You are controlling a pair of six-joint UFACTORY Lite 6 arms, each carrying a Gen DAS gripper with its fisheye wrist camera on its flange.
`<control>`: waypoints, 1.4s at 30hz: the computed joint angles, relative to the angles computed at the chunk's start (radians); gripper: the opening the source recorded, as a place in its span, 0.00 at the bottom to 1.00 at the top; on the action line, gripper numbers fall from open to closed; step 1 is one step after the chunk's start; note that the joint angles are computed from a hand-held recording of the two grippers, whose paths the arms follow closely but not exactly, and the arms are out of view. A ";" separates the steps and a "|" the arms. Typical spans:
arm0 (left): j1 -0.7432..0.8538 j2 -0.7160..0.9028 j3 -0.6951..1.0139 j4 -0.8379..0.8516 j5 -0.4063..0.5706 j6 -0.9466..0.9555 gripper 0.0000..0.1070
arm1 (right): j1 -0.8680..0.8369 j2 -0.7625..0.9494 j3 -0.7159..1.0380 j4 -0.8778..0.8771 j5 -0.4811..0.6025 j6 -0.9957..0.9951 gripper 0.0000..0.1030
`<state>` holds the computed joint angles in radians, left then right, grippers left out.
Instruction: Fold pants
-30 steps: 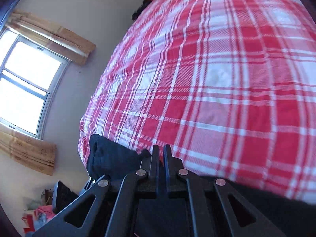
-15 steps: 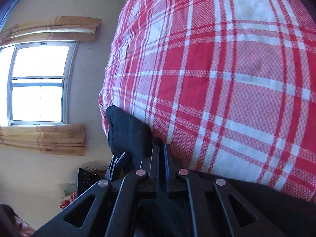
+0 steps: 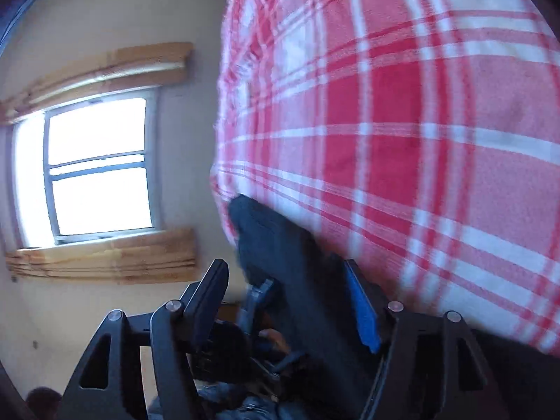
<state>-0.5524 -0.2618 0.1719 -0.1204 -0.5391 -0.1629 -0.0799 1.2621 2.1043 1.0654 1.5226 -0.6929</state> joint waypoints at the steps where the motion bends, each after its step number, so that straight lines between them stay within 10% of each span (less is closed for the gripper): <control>1: 0.000 0.000 0.000 0.001 -0.001 -0.002 0.85 | 0.008 0.004 -0.010 0.053 -0.005 -0.017 0.66; 7: 0.012 -0.001 -0.003 0.025 -0.005 -0.015 0.85 | 0.006 -0.043 -0.126 0.215 0.024 -0.121 0.66; 11: 0.005 0.008 -0.006 0.015 -0.020 -0.005 0.87 | -0.003 -0.216 -0.277 0.087 -0.165 -0.158 0.64; 17: -0.005 0.015 -0.002 -0.013 -0.021 0.022 0.87 | -0.002 -0.290 -0.334 -0.136 -0.382 -0.074 0.26; 26: -0.004 0.027 -0.006 -0.012 -0.039 0.030 0.88 | 0.187 -0.649 -0.763 -0.254 -0.734 -0.387 0.27; 42: -0.025 0.031 -0.011 -0.046 -0.053 0.051 0.88 | 0.312 -0.844 -1.019 -0.098 -1.032 -0.782 0.26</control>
<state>-0.5774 -0.2311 0.1611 -0.1667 -0.5923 -0.1117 0.2321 0.4183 1.0850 0.9674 0.4902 -1.4753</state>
